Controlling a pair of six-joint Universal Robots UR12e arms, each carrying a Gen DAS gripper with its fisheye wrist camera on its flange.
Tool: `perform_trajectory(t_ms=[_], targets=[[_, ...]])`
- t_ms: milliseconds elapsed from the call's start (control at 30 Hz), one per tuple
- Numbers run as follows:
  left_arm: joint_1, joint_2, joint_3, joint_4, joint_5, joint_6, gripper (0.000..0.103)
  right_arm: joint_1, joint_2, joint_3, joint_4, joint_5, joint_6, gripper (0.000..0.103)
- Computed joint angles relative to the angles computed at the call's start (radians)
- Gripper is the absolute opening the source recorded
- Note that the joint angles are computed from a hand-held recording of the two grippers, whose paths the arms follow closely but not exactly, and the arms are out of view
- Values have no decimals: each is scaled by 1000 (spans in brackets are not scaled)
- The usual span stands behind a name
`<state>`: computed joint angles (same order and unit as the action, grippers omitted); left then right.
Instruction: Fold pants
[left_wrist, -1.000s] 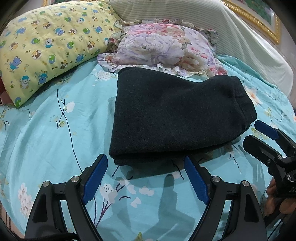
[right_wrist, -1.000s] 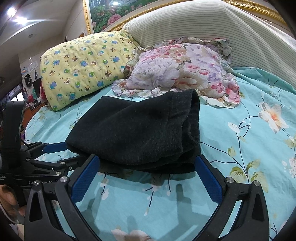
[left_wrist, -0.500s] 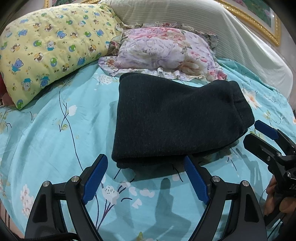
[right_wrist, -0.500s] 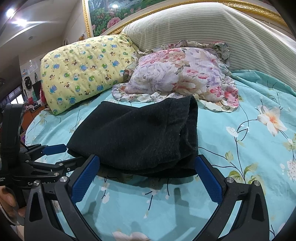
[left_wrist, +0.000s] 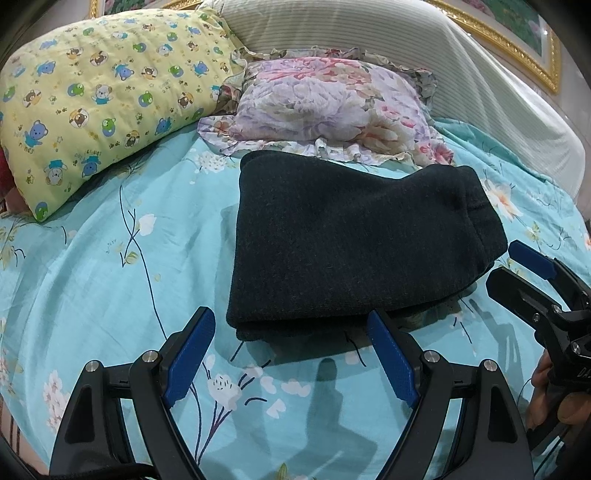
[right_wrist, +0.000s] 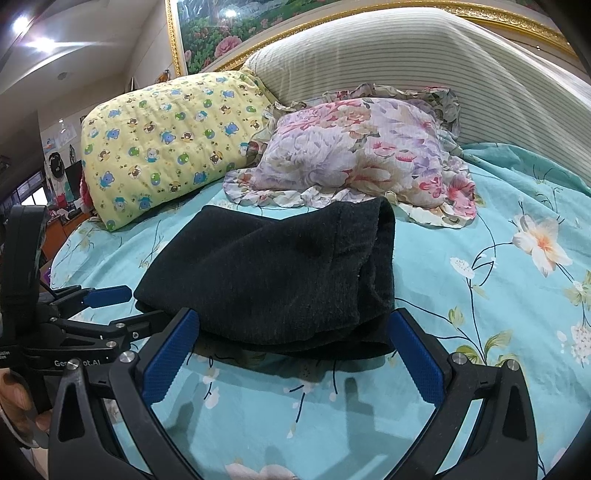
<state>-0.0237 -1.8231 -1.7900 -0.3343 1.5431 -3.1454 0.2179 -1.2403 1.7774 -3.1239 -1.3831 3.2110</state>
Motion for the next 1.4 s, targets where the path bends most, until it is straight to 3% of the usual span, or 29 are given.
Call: perform_trajectory(t_ms=[1400], targets=[[14,-16,28,28,-53,-42,85,-19,6,-12,-4,8,28,102]])
